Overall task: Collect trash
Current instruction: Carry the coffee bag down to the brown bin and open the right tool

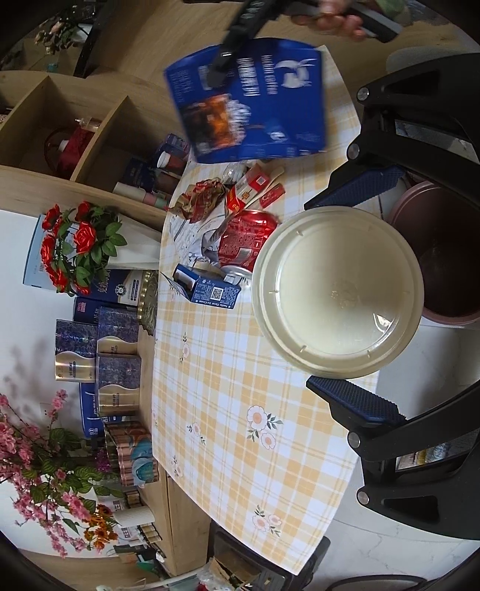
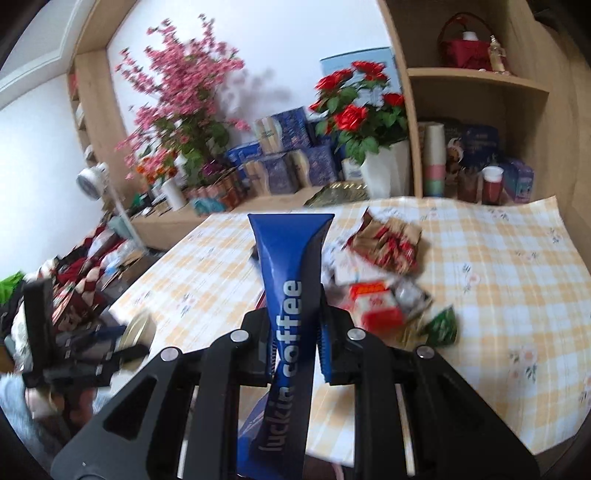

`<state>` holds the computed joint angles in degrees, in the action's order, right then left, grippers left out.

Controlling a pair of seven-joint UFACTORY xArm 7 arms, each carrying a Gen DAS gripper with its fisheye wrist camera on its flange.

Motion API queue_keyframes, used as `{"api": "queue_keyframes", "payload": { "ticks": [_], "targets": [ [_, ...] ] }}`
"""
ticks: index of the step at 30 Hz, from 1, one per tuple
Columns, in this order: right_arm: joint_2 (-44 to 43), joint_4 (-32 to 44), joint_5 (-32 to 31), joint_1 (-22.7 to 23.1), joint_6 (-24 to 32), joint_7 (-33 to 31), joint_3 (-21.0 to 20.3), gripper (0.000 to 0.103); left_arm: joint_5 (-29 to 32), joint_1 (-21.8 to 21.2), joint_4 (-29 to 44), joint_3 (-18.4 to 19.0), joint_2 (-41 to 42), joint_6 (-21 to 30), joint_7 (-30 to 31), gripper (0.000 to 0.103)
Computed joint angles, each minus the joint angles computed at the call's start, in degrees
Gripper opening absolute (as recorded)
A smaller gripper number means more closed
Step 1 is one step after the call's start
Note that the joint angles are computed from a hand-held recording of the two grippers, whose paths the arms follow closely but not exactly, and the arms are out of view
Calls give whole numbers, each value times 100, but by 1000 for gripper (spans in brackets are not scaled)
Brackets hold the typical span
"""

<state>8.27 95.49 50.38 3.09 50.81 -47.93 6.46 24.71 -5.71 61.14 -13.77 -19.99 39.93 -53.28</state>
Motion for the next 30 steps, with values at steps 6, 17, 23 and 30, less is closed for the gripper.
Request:
{"api": "queue_keyframes", "payload": {
  "ticks": [6,17,23,30],
  "targets": [
    [-743,-1116,139,-36,707,-602,-223,21,-58,-55,-292,-117,-270,56,-158,84],
    [-1128,-2537,-408,392,1327,-818,-381,21,-234,-213,-639,-241,-474,204,-136,84],
    [-1085,-2982,-984,756,976,-920,-109,21,-180,-213,-653,-287,-503,269,-123,84],
    [-685,-3104,-1314,803,1021,-401,-108,21,-148,-198,-819,-319,-647,274,-200,84]
  ]
}}
